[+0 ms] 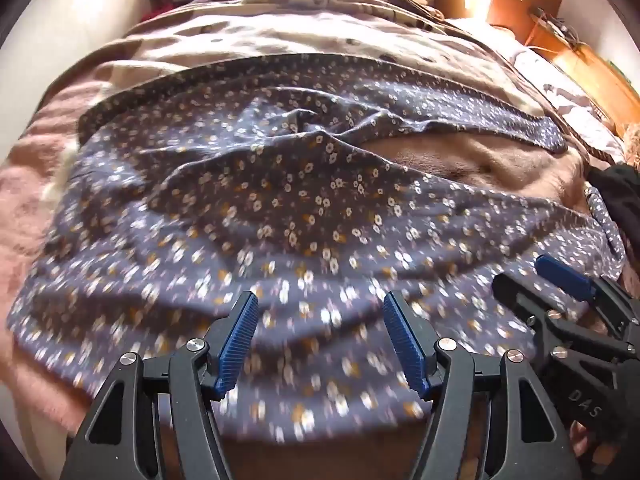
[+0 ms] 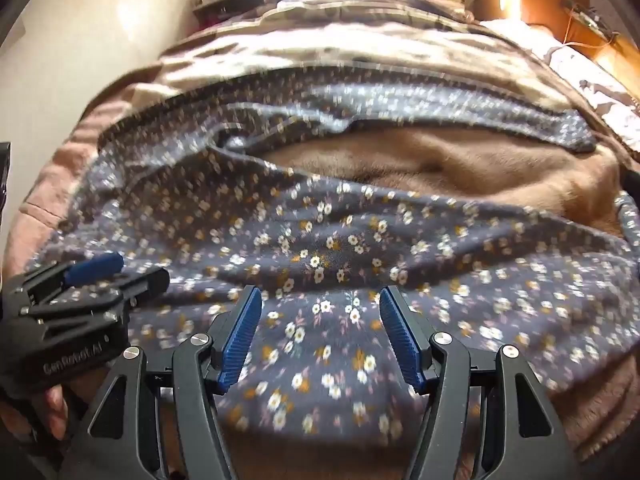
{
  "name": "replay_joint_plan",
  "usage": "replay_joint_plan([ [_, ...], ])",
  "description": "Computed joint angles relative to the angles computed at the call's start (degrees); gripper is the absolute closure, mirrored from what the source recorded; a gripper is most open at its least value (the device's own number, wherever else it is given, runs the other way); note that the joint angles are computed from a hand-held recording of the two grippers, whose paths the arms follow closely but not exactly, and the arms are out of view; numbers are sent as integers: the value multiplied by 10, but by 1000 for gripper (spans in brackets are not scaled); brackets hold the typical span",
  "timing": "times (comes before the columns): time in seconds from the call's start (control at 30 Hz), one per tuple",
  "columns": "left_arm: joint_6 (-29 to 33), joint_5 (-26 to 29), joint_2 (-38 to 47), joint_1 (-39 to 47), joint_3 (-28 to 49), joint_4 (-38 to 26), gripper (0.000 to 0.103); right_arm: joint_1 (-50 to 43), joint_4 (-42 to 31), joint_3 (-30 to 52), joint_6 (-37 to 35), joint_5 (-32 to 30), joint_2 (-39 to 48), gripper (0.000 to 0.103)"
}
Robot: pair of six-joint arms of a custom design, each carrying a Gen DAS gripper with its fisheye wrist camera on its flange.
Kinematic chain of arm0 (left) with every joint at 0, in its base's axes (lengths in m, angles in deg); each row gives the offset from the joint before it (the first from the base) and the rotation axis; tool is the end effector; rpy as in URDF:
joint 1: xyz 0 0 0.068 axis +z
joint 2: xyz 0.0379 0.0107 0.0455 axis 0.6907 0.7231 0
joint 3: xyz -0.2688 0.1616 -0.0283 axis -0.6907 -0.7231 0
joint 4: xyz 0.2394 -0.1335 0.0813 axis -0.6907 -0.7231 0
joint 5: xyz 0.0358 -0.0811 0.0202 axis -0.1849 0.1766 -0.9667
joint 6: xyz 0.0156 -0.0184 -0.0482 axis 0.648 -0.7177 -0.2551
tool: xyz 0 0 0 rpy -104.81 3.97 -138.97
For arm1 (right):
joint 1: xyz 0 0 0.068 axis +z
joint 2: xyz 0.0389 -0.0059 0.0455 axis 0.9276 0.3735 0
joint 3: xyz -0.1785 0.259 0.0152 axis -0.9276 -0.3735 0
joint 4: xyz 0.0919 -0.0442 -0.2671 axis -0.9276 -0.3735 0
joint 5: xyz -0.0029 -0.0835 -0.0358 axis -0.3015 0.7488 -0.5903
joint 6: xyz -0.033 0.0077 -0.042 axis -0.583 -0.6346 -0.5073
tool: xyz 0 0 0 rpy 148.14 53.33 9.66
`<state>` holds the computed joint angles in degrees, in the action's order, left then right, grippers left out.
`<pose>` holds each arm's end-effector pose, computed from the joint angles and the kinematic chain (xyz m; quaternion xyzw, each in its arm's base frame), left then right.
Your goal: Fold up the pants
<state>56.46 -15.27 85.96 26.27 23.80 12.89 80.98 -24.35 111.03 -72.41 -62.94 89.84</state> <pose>0.2059 -0.0573 0.1221 -0.1141 0.9634 0.0006 0.2425 0.2523 0.0653 0.1074 -0.1708 0.9387 0.1204 0.2743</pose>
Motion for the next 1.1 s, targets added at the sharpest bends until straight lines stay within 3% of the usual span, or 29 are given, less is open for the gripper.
replay_joint_plan([
  [0.1,-67,-47,-44,-63,-2,-52,40,-8,-43,-13,-14,-8,-75,41],
  [0.33,-93,-113,-164,-106,11,-177,40,-28,-116,-31,-25,-19,-156,41],
  [0.47,-103,-144,-181,-134,14,-202,40,-45,-135,-48,-32,-29,-196,41],
  [0.83,-130,-137,-189,-161,14,-206,40,-42,-154,-54,-26,-13,-230,41],
  [1.1,-115,-133,-188,-150,12,-203,39,-39,-153,-52,-19,-6,-224,41],
])
